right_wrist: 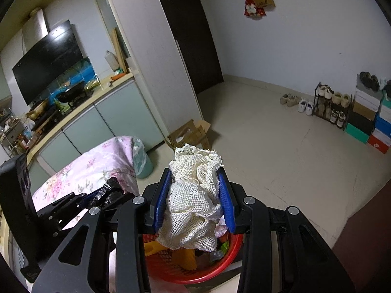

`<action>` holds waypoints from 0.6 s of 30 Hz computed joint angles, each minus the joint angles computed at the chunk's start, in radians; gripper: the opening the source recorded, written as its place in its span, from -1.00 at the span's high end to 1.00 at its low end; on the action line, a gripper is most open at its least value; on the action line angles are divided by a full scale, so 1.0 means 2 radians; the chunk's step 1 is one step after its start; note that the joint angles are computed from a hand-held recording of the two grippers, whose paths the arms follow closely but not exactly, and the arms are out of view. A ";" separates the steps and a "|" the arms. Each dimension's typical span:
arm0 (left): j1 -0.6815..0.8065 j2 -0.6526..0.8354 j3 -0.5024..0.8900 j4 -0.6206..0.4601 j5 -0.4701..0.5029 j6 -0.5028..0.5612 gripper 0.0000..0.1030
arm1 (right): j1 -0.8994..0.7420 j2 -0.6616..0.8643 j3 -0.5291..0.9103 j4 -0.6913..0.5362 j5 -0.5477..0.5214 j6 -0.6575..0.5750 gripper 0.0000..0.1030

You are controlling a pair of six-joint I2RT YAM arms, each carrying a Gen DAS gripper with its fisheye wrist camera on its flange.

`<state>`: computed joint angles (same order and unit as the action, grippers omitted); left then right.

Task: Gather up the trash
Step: 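Open both tools to drop the bag and scrubber into the wastebasket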

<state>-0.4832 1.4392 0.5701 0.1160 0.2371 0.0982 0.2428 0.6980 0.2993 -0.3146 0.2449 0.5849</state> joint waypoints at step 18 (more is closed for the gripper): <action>-0.026 0.119 0.020 0.052 -0.008 -0.026 0.20 | -0.092 0.169 -0.016 0.133 -0.107 -0.021 0.21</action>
<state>-0.5351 1.6767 0.6110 0.2207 0.2203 0.0454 0.0583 1.0363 0.2677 -0.0477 0.0310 0.5420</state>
